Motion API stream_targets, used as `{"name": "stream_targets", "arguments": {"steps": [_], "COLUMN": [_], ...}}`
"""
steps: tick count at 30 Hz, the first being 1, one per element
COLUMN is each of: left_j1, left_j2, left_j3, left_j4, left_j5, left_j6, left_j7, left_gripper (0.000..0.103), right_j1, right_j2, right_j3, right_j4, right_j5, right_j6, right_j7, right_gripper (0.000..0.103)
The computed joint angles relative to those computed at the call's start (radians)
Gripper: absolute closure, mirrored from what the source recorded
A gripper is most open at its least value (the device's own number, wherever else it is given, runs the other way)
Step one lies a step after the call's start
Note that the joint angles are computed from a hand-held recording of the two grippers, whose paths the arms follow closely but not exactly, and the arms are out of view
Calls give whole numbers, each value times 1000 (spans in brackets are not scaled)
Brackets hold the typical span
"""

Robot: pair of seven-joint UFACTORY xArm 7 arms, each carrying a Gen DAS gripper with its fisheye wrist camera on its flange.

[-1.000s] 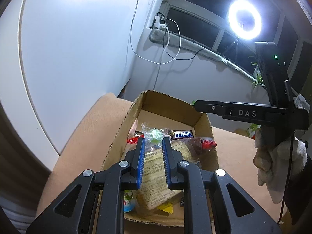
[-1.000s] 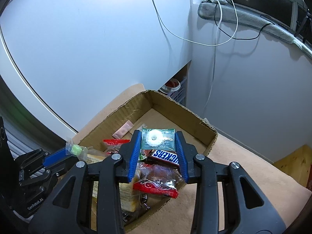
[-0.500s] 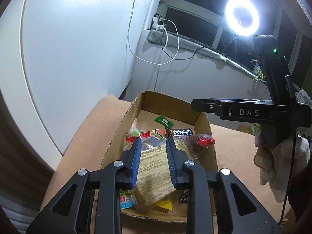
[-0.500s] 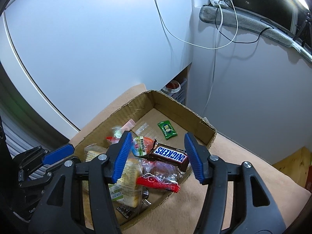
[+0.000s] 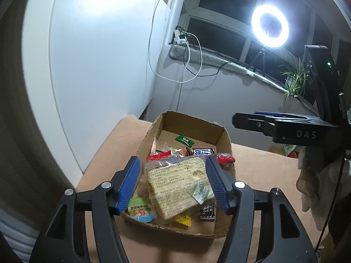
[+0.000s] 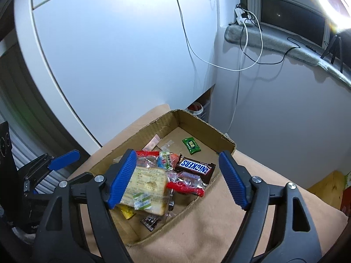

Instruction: Organize snacks

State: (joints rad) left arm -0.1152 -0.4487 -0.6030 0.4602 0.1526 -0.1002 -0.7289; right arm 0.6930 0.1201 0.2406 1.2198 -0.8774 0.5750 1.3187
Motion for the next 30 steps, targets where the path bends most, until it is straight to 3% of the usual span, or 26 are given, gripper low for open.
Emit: {"name": "stream_targets", "arguments": {"steps": [7, 10, 14, 19, 22, 30], "left_j1": [-32, -29, -41, -62, -78, -144], "left_j2": [-67, -92, -154, -238, -289, -368], "left_j3": [17, 9, 2, -13, -27, -26], "left_j4": [-27, -33, -68, -100, -115, -135], "left_j5": [1, 12, 15, 23, 33, 66], "left_j6": [37, 58, 67, 109, 145, 228], "left_j7": [-16, -30, -68, -117, -156, -246], "left_gripper": [35, 35, 27, 26, 21, 21], "right_j1": [12, 17, 22, 47, 64, 72], "right_j2": [-56, -86, -135, -170, -198, -279], "right_j3": [28, 51, 96, 163, 194, 261], "right_j4": [-38, -57, -96, -129, -162, -234], "right_j5": [-58, -92, -140, -190, -203, -177], "right_j6": [45, 87, 144, 288, 351, 425], "right_j7": [80, 139, 225, 300, 350, 436], "right_gripper": [8, 7, 1, 1, 1, 1]}}
